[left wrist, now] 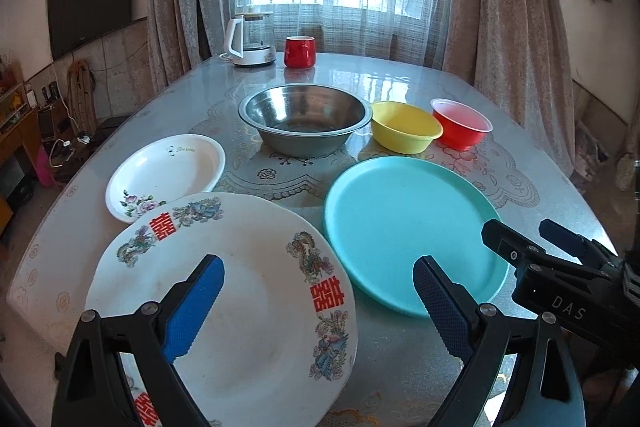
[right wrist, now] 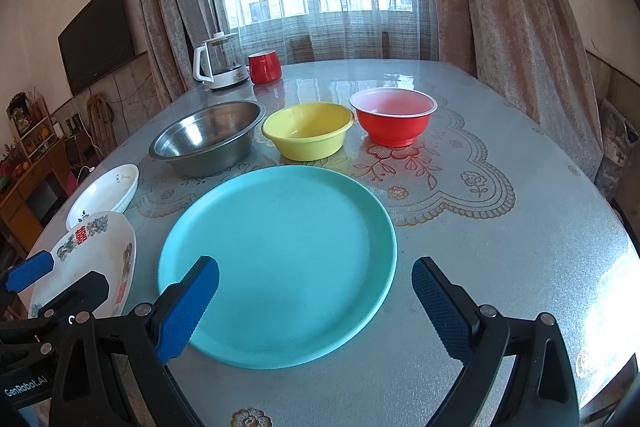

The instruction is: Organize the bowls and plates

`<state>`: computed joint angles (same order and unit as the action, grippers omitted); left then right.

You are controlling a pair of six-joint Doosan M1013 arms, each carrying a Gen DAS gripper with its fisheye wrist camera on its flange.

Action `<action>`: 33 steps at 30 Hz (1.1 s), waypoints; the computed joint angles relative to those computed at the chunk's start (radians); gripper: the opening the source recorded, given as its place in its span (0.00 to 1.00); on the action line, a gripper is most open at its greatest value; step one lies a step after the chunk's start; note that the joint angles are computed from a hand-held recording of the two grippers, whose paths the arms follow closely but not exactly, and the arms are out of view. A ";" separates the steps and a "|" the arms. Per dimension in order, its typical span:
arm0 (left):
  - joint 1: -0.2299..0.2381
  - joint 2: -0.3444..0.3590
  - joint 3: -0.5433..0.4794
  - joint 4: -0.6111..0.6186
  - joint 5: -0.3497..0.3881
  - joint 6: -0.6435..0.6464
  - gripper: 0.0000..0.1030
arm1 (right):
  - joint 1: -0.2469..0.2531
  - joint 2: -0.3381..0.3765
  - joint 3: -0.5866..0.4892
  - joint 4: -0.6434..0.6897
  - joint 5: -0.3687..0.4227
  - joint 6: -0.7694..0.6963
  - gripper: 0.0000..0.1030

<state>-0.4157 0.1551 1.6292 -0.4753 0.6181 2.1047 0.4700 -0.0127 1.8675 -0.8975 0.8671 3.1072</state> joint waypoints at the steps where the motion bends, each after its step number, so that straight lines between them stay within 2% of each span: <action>1: 0.005 0.012 -0.022 -0.042 0.043 0.034 0.90 | -0.013 -0.009 0.007 0.019 -0.022 -0.001 0.93; 3: 0.011 0.034 -0.062 -0.076 0.104 0.067 0.90 | -0.037 -0.024 0.019 0.051 -0.051 -0.004 0.92; 5: 0.004 0.051 -0.095 -0.052 0.125 0.050 0.88 | -0.057 -0.036 0.031 0.075 -0.072 -0.005 0.91; 8: -0.003 0.084 -0.148 -0.009 0.177 0.010 0.74 | -0.080 -0.046 0.044 0.115 -0.096 -0.027 0.84; 9: -0.004 0.098 -0.170 -0.001 0.206 0.001 0.66 | -0.087 -0.048 0.046 0.130 -0.100 -0.037 0.81; 11: -0.002 0.128 -0.211 -0.006 0.270 -0.004 0.53 | -0.102 -0.051 0.052 0.160 -0.118 -0.051 0.71; 13: 0.000 0.160 -0.252 0.000 0.328 -0.011 0.31 | -0.108 -0.050 0.056 0.172 -0.119 -0.059 0.62; 15: -0.006 0.180 -0.277 0.027 0.346 -0.024 0.23 | -0.114 -0.047 0.056 0.185 -0.115 -0.076 0.52; 17: -0.013 0.192 -0.287 0.052 0.353 -0.026 0.21 | -0.121 -0.044 0.057 0.197 -0.119 -0.089 0.41; 19: -0.017 0.211 -0.310 0.066 0.381 -0.029 0.21 | -0.126 -0.041 0.056 0.205 -0.117 -0.102 0.35; 24: -0.033 0.242 -0.347 0.151 0.385 -0.078 0.21 | -0.157 -0.040 0.062 0.287 -0.161 -0.167 0.33; 30: -0.051 0.265 -0.360 0.192 0.410 -0.033 0.21 | -0.167 -0.033 0.060 0.310 -0.169 -0.201 0.32; 33: -0.061 0.267 -0.351 0.219 0.395 -0.011 0.22 | -0.154 -0.019 0.046 0.280 -0.119 -0.214 0.17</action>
<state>-0.4772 0.4221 1.2781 -0.2558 1.0134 2.0936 0.3159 -0.0316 1.9135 -0.6179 0.7477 2.8933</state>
